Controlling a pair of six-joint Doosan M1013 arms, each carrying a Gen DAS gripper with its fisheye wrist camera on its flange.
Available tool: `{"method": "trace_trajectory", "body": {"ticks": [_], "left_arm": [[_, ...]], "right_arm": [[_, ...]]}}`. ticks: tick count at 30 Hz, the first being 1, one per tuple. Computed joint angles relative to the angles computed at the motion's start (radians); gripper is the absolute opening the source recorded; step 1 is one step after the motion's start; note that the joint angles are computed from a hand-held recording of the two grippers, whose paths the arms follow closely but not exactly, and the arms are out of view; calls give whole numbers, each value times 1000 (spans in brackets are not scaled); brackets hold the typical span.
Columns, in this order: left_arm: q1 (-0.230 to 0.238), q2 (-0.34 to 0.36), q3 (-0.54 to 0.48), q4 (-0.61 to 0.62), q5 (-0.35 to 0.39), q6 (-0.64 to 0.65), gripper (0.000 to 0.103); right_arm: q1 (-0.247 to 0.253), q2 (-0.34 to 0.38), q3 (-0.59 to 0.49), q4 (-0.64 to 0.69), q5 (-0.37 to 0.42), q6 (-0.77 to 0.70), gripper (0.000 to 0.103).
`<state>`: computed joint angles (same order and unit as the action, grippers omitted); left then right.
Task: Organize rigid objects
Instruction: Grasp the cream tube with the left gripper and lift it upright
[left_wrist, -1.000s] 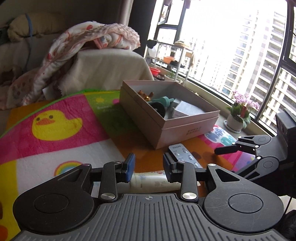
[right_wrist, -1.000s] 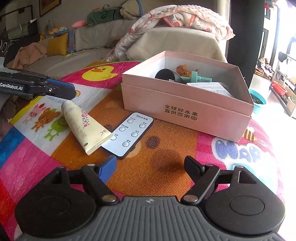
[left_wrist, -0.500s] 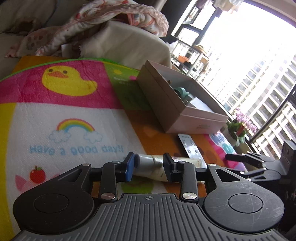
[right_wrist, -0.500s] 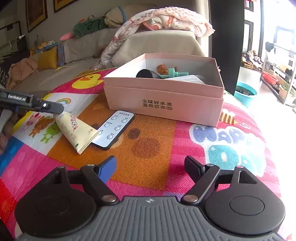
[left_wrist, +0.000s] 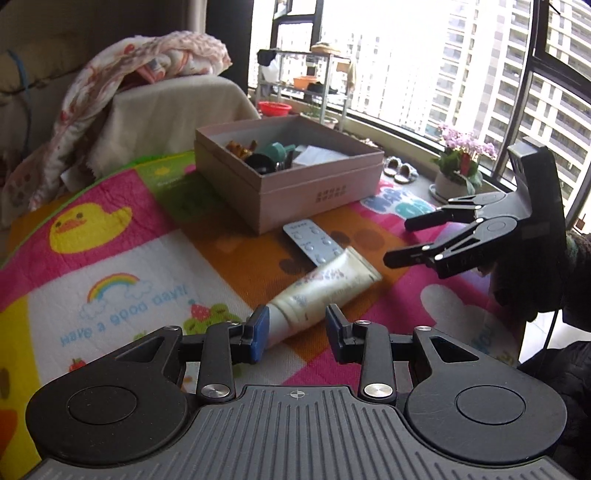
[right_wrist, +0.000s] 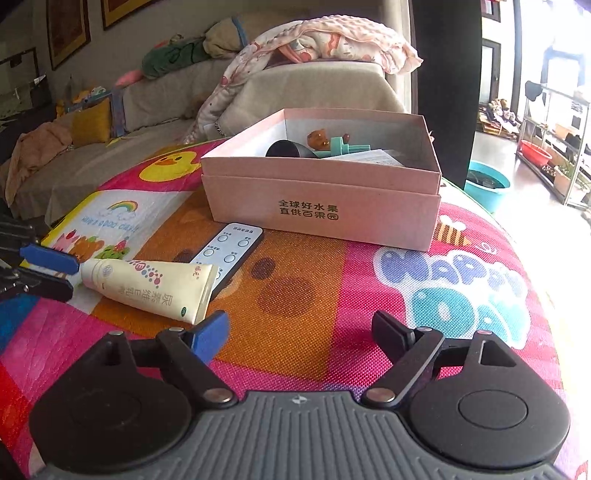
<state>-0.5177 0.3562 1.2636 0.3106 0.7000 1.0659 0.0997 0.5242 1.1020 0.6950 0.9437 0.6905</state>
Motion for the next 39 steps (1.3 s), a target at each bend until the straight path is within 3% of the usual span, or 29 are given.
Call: {"method": "trace_trajectory", "body": {"ticks": [5, 11, 18, 21, 27, 30, 35, 37, 39], "left_arm": [[-8, 53, -87, 8, 85, 202, 37], [-1, 116, -185, -87, 194, 502, 42], [4, 183, -292, -82, 301, 593, 48], [7, 209, -323, -73, 330, 557, 48], [19, 182, -274, -116, 281, 413, 42], [14, 146, -214, -56, 258, 202, 29], [19, 79, -91, 51, 167, -257, 28], [29, 59, -48, 15, 84, -360, 28], [23, 54, -31, 35, 48, -422, 28]], "right_arm": [[1, -2, 3, -1, -4, -3, 85], [2, -3, 7, -1, -7, -7, 86], [3, -3, 6, -3, -5, -10, 88], [3, -4, 8, -2, -6, -11, 88], [1, -3, 8, 7, -3, -11, 88], [0, -3, 8, 8, -3, -11, 88], [5, 4, -7, -8, 16, -9, 96], [16, 5, -13, -39, 13, 4, 98], [25, 7, -17, -39, 19, 9, 98]]}}
